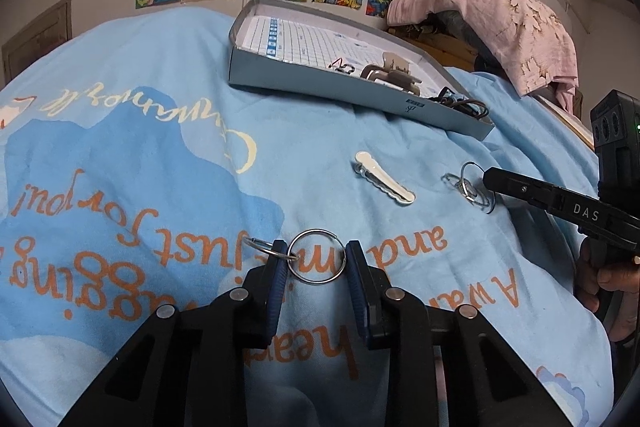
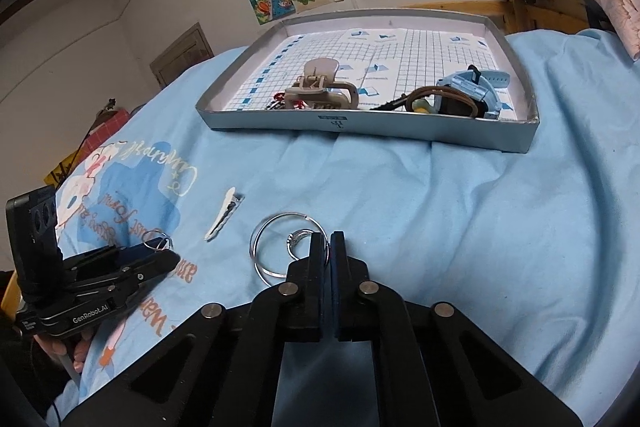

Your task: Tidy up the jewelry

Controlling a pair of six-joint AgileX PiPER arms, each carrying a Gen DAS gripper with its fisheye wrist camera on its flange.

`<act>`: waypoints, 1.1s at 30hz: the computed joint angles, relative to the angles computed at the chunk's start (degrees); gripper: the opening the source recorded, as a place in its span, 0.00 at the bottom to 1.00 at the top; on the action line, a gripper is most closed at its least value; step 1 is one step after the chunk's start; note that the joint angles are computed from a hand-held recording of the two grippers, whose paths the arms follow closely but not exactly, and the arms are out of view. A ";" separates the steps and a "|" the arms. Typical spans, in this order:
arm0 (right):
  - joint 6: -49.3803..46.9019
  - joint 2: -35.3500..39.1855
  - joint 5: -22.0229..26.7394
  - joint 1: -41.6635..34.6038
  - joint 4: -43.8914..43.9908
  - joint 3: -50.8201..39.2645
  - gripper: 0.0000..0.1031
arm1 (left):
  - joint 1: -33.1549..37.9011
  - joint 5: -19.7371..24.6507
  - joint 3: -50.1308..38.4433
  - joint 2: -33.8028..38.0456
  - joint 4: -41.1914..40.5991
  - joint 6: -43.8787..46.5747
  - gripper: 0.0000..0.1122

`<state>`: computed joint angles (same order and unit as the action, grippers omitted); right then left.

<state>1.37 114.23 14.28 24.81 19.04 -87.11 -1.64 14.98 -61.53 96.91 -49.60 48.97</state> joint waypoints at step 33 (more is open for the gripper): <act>-26.94 1.25 -8.66 -5.07 21.43 -12.08 0.02 | -7.30 17.00 -47.81 17.51 41.72 -41.91 0.25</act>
<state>-25.57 115.48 5.62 19.74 40.47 -99.19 -8.94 31.97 -109.34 114.42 -7.88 7.07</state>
